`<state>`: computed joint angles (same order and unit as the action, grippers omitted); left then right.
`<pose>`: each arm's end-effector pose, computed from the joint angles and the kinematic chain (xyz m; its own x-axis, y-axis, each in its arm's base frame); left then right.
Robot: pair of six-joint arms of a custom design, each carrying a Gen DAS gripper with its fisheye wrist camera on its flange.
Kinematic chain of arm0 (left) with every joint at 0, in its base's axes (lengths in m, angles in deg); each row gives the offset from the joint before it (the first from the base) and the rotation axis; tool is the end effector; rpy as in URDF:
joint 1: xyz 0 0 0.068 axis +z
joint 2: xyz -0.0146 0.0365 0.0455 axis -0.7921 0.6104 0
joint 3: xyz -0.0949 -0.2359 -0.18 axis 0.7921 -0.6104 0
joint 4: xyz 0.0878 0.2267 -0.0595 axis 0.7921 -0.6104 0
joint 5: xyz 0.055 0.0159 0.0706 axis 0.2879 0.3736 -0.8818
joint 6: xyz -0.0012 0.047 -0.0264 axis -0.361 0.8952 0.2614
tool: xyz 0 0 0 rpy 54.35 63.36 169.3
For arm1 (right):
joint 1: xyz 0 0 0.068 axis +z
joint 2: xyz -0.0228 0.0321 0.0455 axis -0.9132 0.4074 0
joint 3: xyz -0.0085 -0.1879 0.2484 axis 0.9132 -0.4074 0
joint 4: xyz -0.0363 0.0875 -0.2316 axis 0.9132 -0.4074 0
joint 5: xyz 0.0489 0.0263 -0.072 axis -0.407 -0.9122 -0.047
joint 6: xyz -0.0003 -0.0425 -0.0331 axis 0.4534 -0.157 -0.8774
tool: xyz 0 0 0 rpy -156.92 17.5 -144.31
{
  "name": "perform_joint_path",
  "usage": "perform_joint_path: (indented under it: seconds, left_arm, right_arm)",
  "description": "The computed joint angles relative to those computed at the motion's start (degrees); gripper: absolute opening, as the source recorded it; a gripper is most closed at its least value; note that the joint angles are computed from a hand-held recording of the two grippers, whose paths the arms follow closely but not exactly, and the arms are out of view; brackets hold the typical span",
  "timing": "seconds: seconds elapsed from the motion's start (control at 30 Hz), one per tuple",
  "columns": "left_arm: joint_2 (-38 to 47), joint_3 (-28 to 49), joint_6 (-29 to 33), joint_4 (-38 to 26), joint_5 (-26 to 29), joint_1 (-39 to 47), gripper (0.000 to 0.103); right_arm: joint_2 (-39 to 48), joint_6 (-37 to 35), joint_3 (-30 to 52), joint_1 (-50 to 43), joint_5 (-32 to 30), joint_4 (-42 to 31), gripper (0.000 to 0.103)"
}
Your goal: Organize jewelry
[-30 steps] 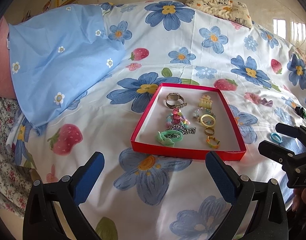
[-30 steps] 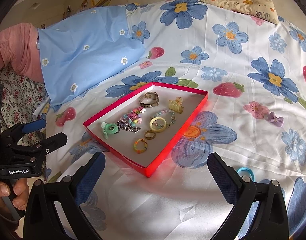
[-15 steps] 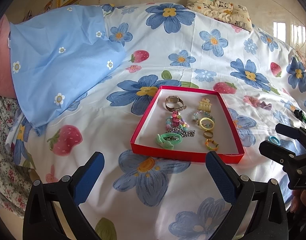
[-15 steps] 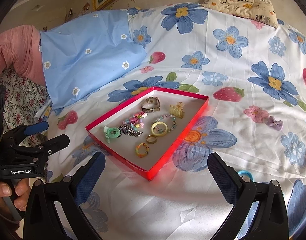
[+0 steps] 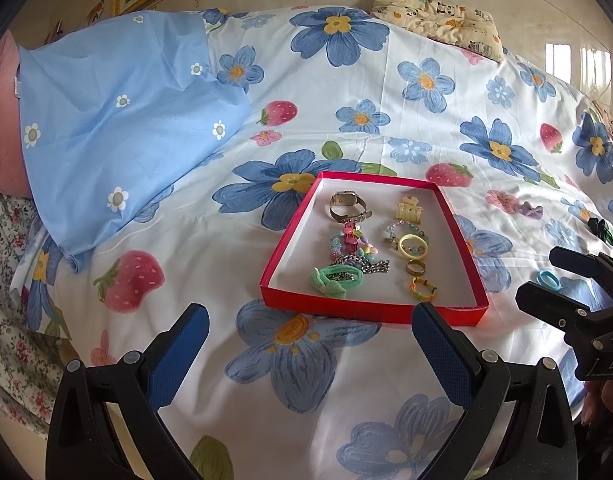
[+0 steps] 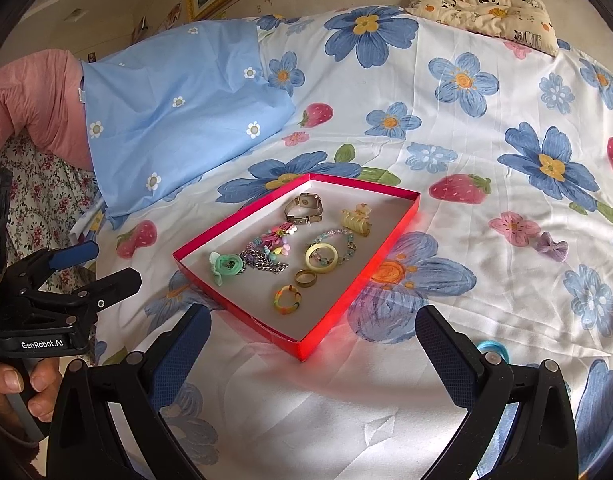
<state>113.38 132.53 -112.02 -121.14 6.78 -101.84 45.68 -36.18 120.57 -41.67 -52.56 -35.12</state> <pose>0.1627 -0.1486 0.3366 -0.5797 -0.2328 -0.7808 -0.4243 0.9044 0.0454 0.3477 0.1727 0.3363 -0.6387 -0.3406 -0.6900 -0.6604 0.7029 0.2644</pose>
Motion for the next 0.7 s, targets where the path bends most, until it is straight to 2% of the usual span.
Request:
perform_joint_path:
  seconds: [0.7]
  left_arm:
    - [-0.50, -0.54, 1.06, 0.88, 0.85, 0.54, 0.102]
  right_arm:
    - [-0.19, 0.04, -0.45, 0.25, 0.06, 0.21, 0.103]
